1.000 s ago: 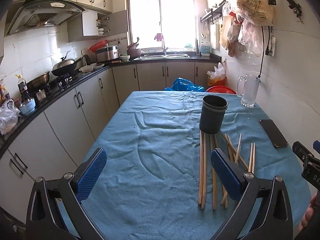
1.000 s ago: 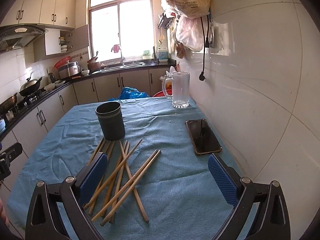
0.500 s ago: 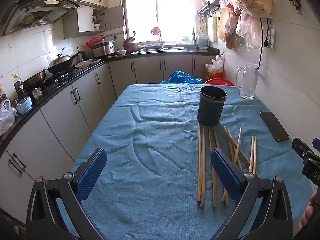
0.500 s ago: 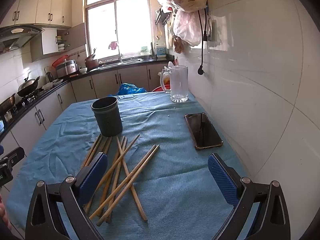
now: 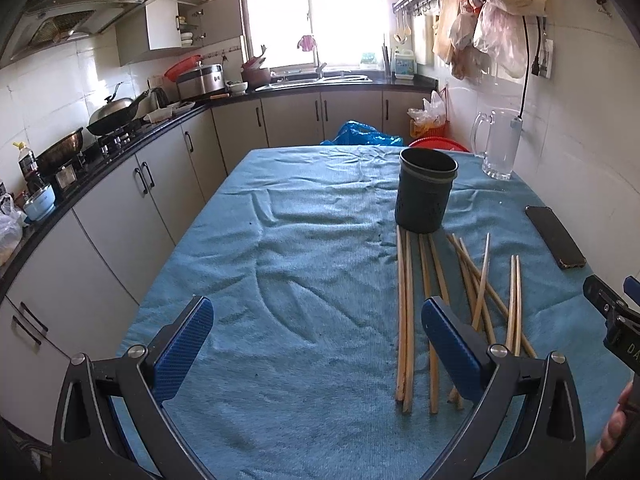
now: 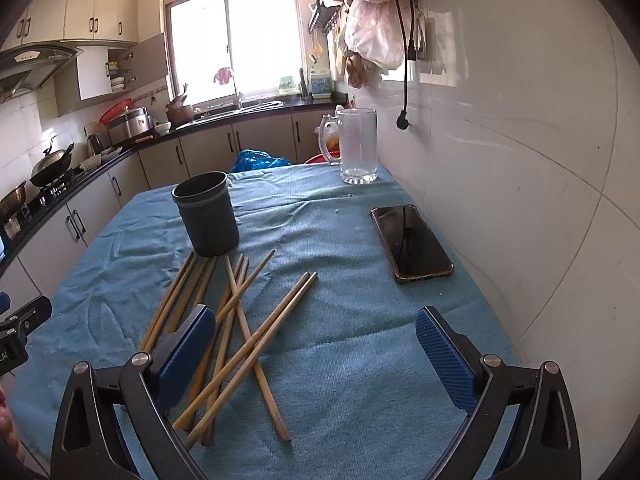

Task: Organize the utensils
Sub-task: 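Move both tools toward the scattered wooden chopsticks beside the grey cup, then close the left tool on one chopstick while the right tool grasps another chopstick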

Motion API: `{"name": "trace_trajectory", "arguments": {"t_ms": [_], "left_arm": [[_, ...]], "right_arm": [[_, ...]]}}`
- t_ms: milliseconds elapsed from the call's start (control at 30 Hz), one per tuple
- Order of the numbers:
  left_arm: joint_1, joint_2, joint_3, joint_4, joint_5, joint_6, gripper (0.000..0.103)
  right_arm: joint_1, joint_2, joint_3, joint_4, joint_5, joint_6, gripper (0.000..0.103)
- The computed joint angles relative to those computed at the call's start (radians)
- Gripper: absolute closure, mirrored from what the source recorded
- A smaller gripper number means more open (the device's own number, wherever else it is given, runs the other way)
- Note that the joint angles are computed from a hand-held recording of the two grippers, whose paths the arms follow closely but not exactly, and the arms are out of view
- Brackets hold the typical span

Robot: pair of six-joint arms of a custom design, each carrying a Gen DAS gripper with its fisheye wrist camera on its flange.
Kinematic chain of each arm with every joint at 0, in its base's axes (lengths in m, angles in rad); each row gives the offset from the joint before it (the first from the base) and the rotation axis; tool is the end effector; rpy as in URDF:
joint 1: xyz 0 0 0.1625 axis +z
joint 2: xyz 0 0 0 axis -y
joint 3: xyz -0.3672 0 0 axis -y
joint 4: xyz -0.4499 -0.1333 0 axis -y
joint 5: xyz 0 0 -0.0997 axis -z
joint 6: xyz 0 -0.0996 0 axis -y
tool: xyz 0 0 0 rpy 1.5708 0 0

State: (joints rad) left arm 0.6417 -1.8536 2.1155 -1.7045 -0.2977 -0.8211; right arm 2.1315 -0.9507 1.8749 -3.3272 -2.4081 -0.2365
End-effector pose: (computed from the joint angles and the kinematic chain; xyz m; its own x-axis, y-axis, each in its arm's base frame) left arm -0.2055 -0.4388 0.3569 -0.6344 -0.2245 -0.7397 0.4846 0.6300 -0.6068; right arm 0.3698 -0.4773 0.1311 -0.7513 -0.0275 0.6594 -0.5493 0.5799 -0.6017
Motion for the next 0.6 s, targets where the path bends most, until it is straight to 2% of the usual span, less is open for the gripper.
{"name": "trace_trajectory", "arguments": {"t_ms": [200,300,433,500,533,600], "left_arm": [[0.045,0.034,-0.013,-0.103,-0.031,0.109,0.0],[0.085,0.065,-0.04,-0.211,-0.095,0.23,0.0],[0.152,0.14,-0.106,-0.336,-0.209,0.384,0.0],[0.188,0.186,-0.15,-0.351,-0.262,0.416,0.005],[0.216,0.222,-0.187,-0.354,-0.301,0.436,0.011],[0.255,0.283,-0.247,-0.338,-0.347,0.451,0.025]], "right_arm": [[-0.023,0.004,-0.01,0.034,-0.002,0.019,0.001],[-0.04,-0.001,-0.019,0.082,0.003,0.042,0.001],[-0.078,-0.02,-0.034,0.192,0.048,0.115,0.001],[-0.104,-0.032,-0.047,0.274,0.092,0.169,0.002],[-0.117,-0.037,-0.054,0.308,0.119,0.189,0.004],[-0.144,-0.044,-0.073,0.388,0.178,0.232,0.014]]}}
